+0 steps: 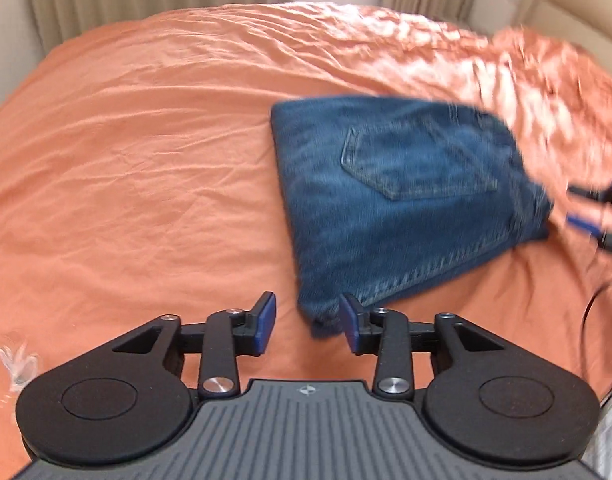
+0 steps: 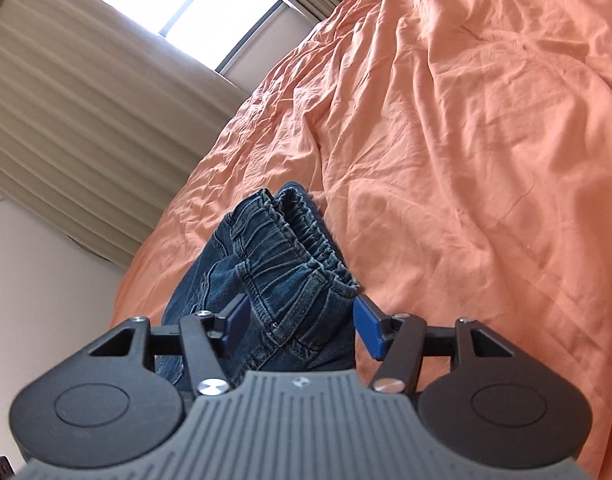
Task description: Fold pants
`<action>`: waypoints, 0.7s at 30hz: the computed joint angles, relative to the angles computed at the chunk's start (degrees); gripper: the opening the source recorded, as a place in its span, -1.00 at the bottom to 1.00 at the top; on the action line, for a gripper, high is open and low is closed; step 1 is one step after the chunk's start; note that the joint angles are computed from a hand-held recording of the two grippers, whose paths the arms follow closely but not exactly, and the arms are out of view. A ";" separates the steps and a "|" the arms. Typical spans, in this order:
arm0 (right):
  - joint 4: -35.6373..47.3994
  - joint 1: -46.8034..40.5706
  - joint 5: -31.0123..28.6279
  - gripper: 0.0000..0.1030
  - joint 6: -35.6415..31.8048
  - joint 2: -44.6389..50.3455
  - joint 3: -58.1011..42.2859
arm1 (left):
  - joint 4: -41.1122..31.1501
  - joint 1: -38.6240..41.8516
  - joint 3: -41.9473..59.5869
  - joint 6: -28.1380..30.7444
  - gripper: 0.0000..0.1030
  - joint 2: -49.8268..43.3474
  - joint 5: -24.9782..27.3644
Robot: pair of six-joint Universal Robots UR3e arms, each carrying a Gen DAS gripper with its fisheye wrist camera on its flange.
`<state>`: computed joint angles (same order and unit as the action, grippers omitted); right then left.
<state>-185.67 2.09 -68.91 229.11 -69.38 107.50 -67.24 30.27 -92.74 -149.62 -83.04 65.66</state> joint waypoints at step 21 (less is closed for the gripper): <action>3.47 -3.14 8.55 0.28 1.86 12.38 -10.79 | 11.59 0.80 7.79 -24.23 0.38 -20.77 -10.58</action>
